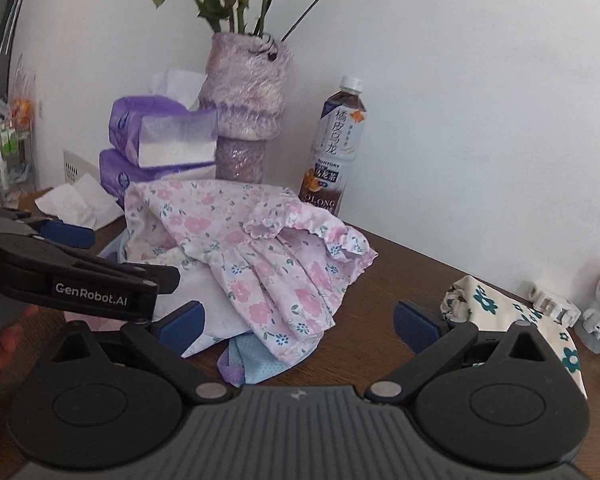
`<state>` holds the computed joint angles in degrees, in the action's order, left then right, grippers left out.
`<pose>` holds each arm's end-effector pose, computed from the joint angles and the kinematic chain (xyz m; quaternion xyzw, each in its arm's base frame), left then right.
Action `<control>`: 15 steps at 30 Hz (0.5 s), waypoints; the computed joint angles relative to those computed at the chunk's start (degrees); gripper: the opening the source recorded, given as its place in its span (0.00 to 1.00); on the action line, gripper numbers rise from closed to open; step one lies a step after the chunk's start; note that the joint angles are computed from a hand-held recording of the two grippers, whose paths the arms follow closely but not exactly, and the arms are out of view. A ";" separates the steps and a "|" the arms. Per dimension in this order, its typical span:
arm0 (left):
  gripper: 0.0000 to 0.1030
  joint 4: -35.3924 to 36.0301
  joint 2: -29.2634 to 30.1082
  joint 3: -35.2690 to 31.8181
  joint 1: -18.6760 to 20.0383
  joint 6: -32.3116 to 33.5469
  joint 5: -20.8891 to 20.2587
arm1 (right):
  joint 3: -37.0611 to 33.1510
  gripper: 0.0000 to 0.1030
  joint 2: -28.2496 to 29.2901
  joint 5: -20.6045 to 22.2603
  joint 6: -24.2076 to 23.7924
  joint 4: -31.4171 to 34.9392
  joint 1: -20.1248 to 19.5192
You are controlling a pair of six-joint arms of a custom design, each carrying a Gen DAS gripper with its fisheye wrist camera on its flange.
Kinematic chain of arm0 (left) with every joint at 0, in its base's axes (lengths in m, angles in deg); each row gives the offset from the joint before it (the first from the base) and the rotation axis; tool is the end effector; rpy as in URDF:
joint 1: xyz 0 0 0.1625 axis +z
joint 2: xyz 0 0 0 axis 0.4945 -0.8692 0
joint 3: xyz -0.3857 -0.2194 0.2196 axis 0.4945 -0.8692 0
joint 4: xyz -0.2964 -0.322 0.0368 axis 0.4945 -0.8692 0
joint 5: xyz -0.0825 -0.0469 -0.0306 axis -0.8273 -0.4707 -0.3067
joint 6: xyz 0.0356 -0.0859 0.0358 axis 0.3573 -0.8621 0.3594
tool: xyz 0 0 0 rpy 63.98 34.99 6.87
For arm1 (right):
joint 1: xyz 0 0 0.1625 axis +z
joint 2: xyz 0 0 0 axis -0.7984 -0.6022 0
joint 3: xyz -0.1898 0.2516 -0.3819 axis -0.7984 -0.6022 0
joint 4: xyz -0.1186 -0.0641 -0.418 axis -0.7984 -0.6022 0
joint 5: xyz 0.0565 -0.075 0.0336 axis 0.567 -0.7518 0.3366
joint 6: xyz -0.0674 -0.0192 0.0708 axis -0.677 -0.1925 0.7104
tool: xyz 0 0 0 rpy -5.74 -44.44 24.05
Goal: Fold clothes
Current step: 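Reach both grippers to the pink floral clothing pile and close on it, then lift the pink floral dress with both grippers and spread it on the table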
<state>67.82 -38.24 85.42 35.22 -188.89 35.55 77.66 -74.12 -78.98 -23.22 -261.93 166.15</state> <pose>-0.0508 -0.5471 0.1985 0.2651 0.8469 -0.3867 0.2509 0.2894 -0.4928 -0.0128 0.3364 -0.7691 0.3986 0.3694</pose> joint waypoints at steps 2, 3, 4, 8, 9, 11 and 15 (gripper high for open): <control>0.86 2.48 0.48 -1.63 1.11 1.50 2.44 | -2.14 0.90 1.34 -0.16 -2.64 1.12 -0.71; 0.82 3.25 0.55 -2.14 1.46 2.56 3.36 | -3.16 0.80 1.93 -0.43 -3.71 1.85 -0.98; 0.81 4.04 0.63 -2.67 1.80 3.63 4.27 | -3.93 0.77 2.35 -0.55 -4.23 2.32 -1.20; 0.65 6.73 1.36 -4.38 2.70 6.46 6.40 | -6.64 0.66 3.82 -0.97 -5.95 3.20 -1.84; 0.55 8.12 1.65 -5.07 3.10 6.09 7.58 | -6.96 0.52 3.79 -0.81 -5.41 3.78 -1.99; 0.43 9.54 1.78 -5.66 3.63 5.51 9.36 | -7.03 0.22 3.09 -0.73 -3.07 5.91 -2.13; 0.11 9.26 0.42 -4.73 3.70 5.55 11.17 | -5.71 0.02 1.79 1.55 -0.72 4.66 -2.25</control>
<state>77.08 -37.82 80.69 38.92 -183.34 46.72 71.94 -72.33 -77.43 -23.94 -257.27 163.89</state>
